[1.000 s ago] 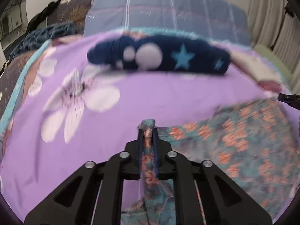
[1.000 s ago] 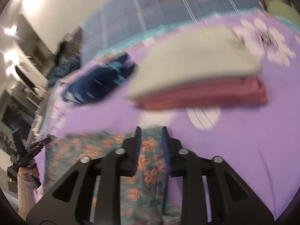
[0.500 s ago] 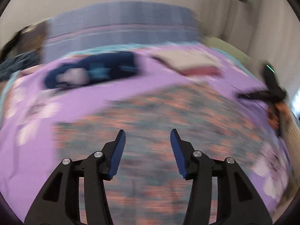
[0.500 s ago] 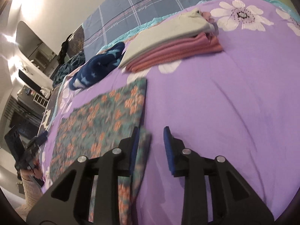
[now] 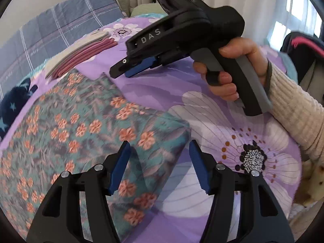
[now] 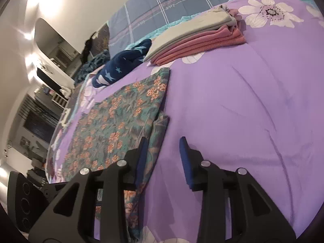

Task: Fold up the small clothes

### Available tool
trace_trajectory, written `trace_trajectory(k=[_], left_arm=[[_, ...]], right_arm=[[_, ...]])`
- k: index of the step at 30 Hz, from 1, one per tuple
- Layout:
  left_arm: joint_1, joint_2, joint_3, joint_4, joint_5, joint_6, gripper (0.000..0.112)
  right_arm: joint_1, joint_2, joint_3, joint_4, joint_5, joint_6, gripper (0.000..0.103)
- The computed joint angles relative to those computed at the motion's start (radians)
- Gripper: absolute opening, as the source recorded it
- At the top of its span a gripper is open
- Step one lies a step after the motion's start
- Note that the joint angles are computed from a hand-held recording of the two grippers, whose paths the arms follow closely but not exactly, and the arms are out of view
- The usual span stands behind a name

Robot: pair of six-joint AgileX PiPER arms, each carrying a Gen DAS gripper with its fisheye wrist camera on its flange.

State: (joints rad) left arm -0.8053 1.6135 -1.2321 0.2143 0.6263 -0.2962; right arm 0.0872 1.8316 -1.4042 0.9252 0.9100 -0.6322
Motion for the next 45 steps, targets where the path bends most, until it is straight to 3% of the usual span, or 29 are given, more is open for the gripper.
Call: trace_trajectory(k=[5, 10, 15, 20, 22, 23, 28, 32, 34, 36, 38, 42, 45], left_arm=[[-0.012, 0.03, -0.073, -0.008, 0.069, 0.001, 0.061], [-0.002, -0.062, -0.009, 0.03, 0.063, -0.095, 0.061], [0.042, -0.146, 0.058, 0.127, 0.127, -0.245, 0.061], [0.11, -0.179, 0.098, 0.121, 0.134, -0.299, 0.061], [0.123, -0.173, 0.09, 0.109, 0.12, -0.291, 0.061], [0.119, -0.171, 0.088, 0.111, 0.115, -0.291, 0.061], [0.074, -0.158, 0.074, 0.129, 0.104, -0.268, 0.061], [0.068, -0.121, 0.063, 0.04, 0.09, -0.137, 0.061], [0.037, -0.083, 0.037, 0.038, 0.102, -0.1, 0.061], [0.001, -0.052, 0.019, 0.037, 0.095, -0.053, 0.061], [-0.022, -0.025, 0.009, 0.043, 0.093, -0.039, 0.061], [-0.038, 0.047, -0.029, 0.069, 0.081, -0.04, 0.061], [-0.034, 0.07, -0.051, 0.051, 0.057, -0.015, 0.061]], right_arm=[[-0.05, -0.011, 0.048, 0.107, 0.054, -0.103, 0.034], [-0.044, -0.102, 0.105, 0.084, 0.136, -0.157, 0.034], [-0.075, -0.213, 0.268, 0.093, 0.217, -0.251, 0.036], [-0.066, -0.255, 0.355, 0.099, 0.209, -0.269, 0.036], [-0.053, -0.245, 0.346, 0.11, 0.188, -0.256, 0.028], [-0.042, -0.238, 0.335, 0.096, 0.174, -0.235, 0.004], [-0.108, -0.295, 0.404, 0.11, 0.231, -0.295, 0.004], [-0.128, -0.294, 0.456, 0.067, 0.207, -0.278, 0.004], [-0.139, -0.264, 0.448, 0.085, 0.229, -0.273, 0.005], [-0.149, -0.252, 0.419, 0.103, 0.264, -0.262, 0.027], [-0.149, -0.269, 0.395, 0.102, 0.252, -0.258, 0.037], [-0.116, -0.264, 0.3, 0.064, 0.19, -0.193, 0.047], [-0.07, -0.175, 0.168, 0.023, 0.16, -0.104, 0.048]])
